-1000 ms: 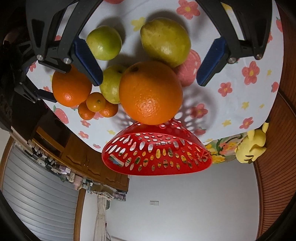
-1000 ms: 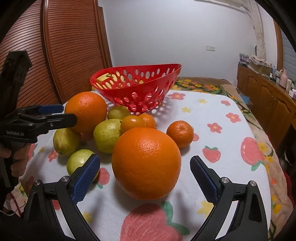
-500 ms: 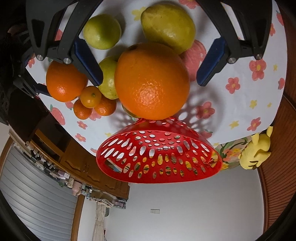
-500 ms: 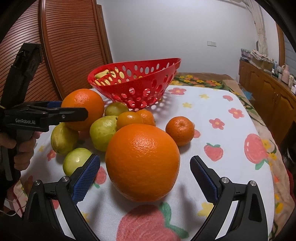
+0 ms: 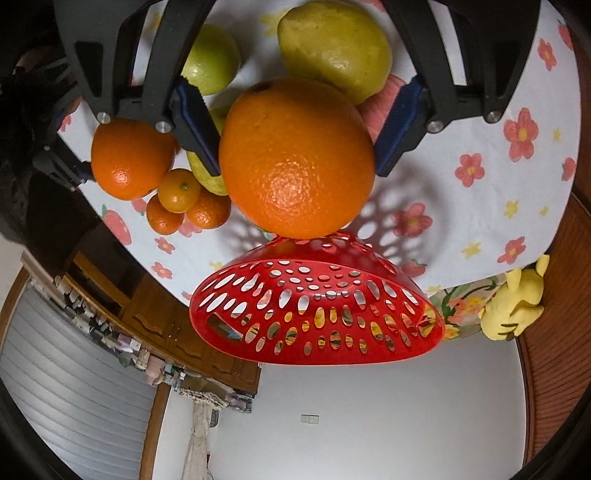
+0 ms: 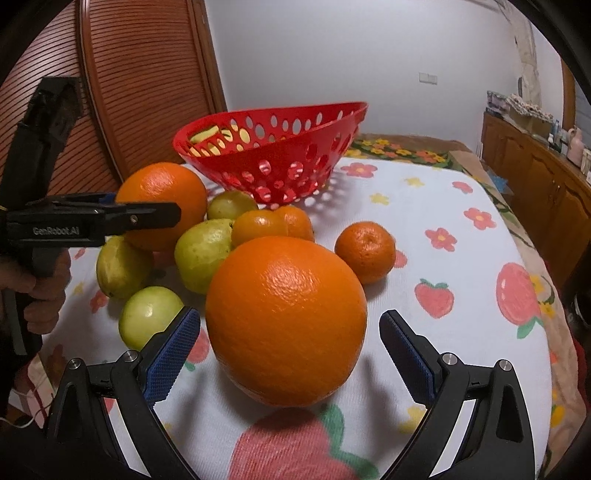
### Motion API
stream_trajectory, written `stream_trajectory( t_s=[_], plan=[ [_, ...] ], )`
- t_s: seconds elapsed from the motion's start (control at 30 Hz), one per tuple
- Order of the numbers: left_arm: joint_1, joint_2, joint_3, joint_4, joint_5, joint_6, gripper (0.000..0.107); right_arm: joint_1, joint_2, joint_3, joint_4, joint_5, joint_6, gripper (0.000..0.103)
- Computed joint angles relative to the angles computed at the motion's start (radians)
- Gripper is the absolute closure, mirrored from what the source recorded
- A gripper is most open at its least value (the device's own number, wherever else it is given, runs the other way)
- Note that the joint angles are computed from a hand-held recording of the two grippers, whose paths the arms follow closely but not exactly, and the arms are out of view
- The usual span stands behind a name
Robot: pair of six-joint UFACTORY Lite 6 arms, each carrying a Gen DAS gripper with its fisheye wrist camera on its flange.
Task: Organize fruits
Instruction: 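Grasp a medium orange with the left tool while the right tool grasps the large orange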
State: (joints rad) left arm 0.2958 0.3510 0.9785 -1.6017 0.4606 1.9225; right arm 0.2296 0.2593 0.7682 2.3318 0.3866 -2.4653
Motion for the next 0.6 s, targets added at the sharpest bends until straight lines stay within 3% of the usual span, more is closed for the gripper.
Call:
stream_trajectory(
  t_s=[0.2,0.4,0.6],
  plan=[
    [0.029,-0.034,-0.028,-0.015,0.04,0.009,0.027,-0.012,0.017,0.011,-0.083,0.014,0.063,0.018],
    [0.067,-0.11,-0.07,0.009,0.077,-0.013,0.027,0.003,-0.002,-0.009,-0.022,0.004,-0.011,0.019],
    [0.081,-0.155,-0.097,0.024,0.09,-0.024,0.027,-0.023,-0.039,-0.042,-0.101,0.017,0.05,0.019]
  ],
)
